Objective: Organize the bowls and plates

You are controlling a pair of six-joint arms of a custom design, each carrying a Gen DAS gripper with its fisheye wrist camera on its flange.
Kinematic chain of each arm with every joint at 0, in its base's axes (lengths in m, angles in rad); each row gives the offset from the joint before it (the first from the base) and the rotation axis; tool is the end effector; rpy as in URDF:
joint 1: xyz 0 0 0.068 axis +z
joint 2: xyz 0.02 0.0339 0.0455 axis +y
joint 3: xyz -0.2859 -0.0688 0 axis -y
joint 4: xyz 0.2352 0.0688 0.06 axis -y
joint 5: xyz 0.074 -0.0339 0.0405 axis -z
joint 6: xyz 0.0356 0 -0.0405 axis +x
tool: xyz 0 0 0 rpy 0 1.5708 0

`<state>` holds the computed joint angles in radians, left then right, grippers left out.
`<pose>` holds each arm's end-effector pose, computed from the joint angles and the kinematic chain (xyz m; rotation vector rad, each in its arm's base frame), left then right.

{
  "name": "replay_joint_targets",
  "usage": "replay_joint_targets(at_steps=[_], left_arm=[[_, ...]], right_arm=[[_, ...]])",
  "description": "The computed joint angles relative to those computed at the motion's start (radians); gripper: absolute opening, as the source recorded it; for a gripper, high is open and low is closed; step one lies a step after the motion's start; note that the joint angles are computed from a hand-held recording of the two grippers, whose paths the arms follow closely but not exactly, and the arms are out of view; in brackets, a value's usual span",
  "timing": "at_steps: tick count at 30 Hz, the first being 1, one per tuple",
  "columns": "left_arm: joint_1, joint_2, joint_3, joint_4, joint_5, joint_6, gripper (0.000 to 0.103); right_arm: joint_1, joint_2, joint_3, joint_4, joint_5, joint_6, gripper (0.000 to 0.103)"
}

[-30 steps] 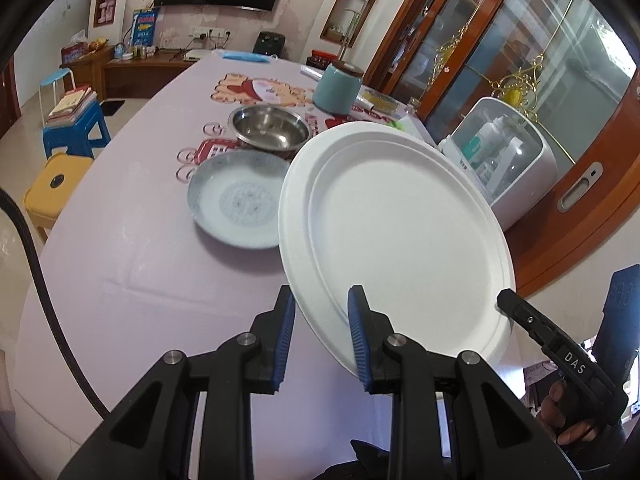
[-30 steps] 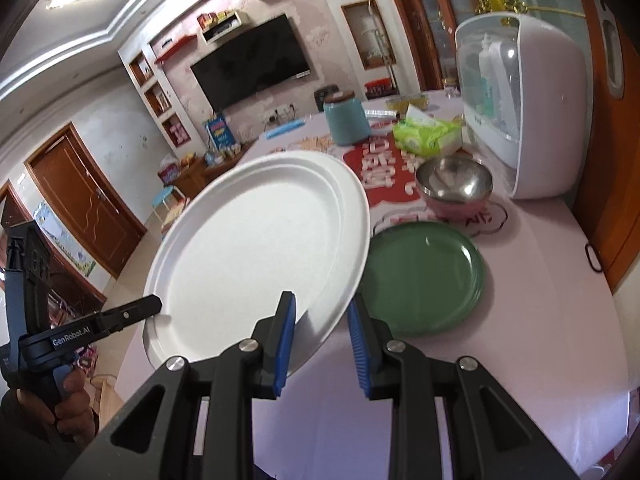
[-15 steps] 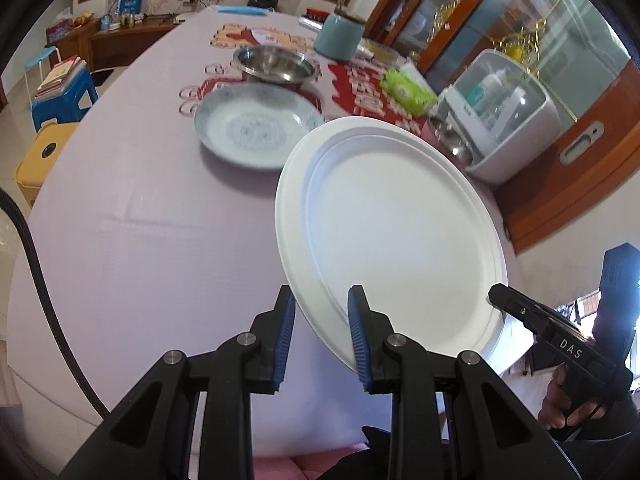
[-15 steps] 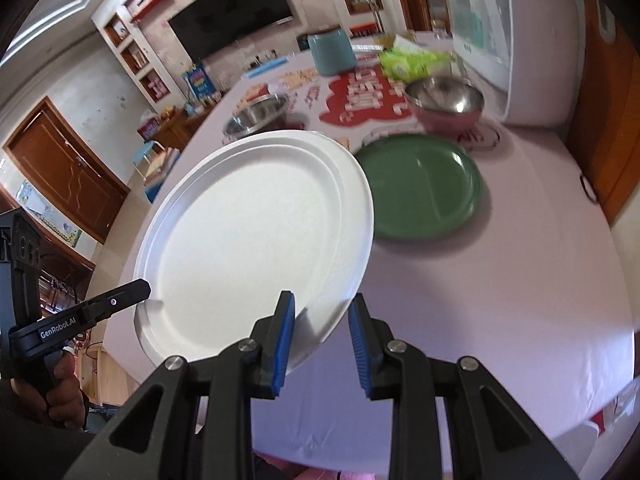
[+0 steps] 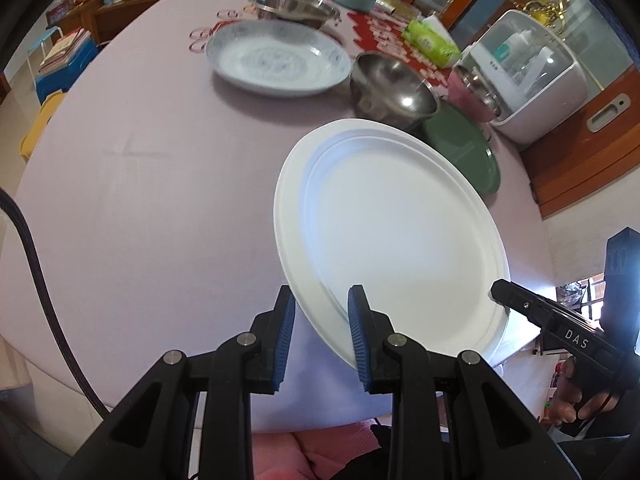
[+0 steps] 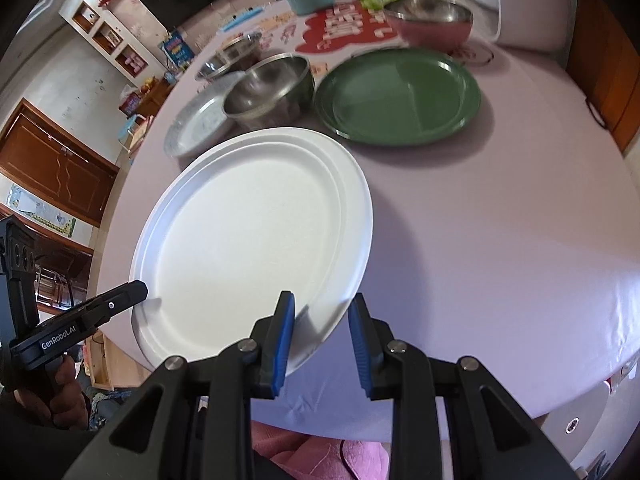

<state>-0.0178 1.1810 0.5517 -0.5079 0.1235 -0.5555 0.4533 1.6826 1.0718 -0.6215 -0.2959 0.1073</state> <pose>0.1826 -0.0076 0.1888 -0.6921 2.6525 -0.3333 0.2785 0.1472 0.2100 -0.5619 2.7941 0.5427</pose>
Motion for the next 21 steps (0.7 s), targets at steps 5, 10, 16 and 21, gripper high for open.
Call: replay_joint_targets(at_steps=[5,10,16,21], left_arm=[[-0.007,0.057,-0.017,0.041,-0.002,-0.028,0.025],[-0.018,0.111,-0.019,0.055,-0.012,-0.041,0.025],[-0.017,0.150,-0.004,0.054,-0.015,-0.051,0.025],[-0.028,0.220,0.042,0.027,-0.035,-0.063,0.026]], right_arm=[[0.002,0.049,0.021,-0.015,0.008,-0.024,0.029],[0.005,0.106,0.061,-0.049,0.026,-0.055,0.030],[-0.008,0.151,0.110,-0.092,0.030,-0.091,0.030],[0.003,0.200,0.182,-0.146,0.041,-0.128,0.037]])
